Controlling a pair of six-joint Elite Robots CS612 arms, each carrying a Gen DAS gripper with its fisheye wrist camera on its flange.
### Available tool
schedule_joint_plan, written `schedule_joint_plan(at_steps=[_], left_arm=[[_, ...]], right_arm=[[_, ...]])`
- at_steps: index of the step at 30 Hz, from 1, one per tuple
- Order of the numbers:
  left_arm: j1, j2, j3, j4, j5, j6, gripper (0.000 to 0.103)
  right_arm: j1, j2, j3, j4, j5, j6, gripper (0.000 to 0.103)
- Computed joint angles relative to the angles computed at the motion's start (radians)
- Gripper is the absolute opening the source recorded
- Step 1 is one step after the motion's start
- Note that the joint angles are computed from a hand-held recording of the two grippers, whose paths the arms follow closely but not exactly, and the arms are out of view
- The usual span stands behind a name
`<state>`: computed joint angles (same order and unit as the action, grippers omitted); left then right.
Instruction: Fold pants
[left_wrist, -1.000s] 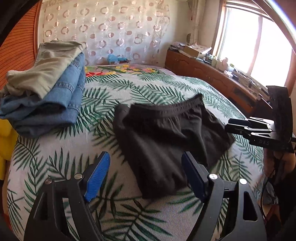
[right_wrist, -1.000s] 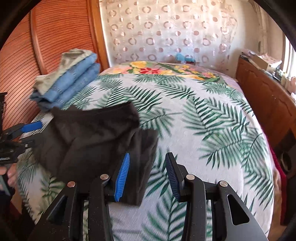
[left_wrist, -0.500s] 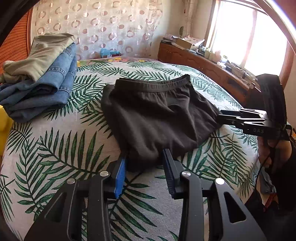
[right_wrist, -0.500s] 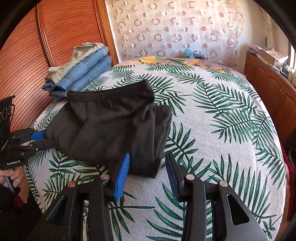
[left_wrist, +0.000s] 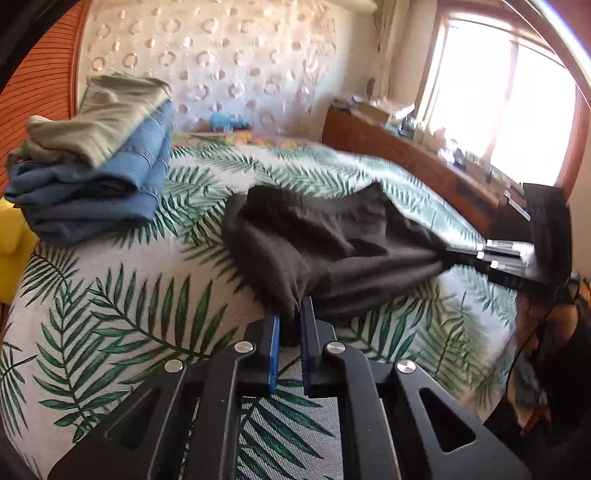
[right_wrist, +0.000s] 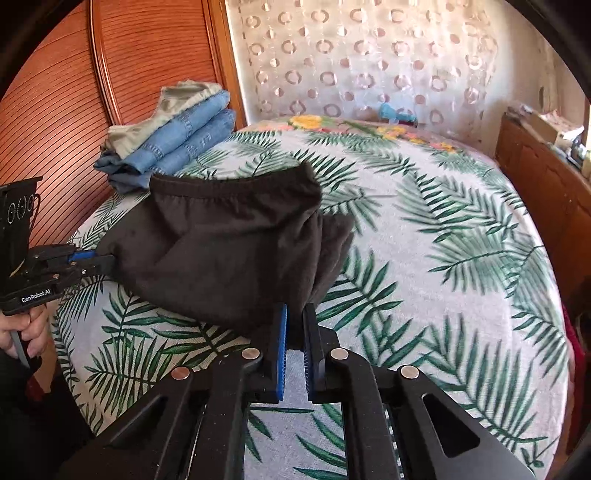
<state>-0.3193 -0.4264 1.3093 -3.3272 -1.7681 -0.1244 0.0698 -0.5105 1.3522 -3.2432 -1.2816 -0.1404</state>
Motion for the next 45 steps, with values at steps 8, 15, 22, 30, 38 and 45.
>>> schedule_joint_plan(at_steps=[8, 15, 22, 30, 38, 45], left_arm=[[-0.001, -0.019, 0.032, 0.017, -0.019, 0.01, 0.01], [-0.012, -0.061, 0.107, -0.008, -0.04, 0.049, 0.01], [-0.024, -0.066, 0.117, 0.011, 0.009, 0.035, 0.029], [-0.019, -0.054, 0.094, -0.027, 0.044, 0.008, 0.082], [-0.013, -0.02, 0.005, 0.018, 0.063, -0.005, 0.082], [-0.003, 0.022, -0.092, 0.096, -0.003, 0.012, 0.076]], right_arm=[[0.002, -0.015, 0.049, -0.046, 0.004, -0.004, 0.006], [-0.007, -0.058, 0.14, -0.087, 0.029, -0.01, 0.006], [-0.016, -0.072, 0.182, -0.094, 0.05, 0.008, 0.006], [-0.012, -0.084, 0.192, -0.128, 0.018, 0.004, 0.011], [-0.003, -0.068, 0.155, -0.13, -0.021, 0.013, 0.032], [0.011, -0.016, 0.046, -0.032, -0.058, 0.043, 0.042]])
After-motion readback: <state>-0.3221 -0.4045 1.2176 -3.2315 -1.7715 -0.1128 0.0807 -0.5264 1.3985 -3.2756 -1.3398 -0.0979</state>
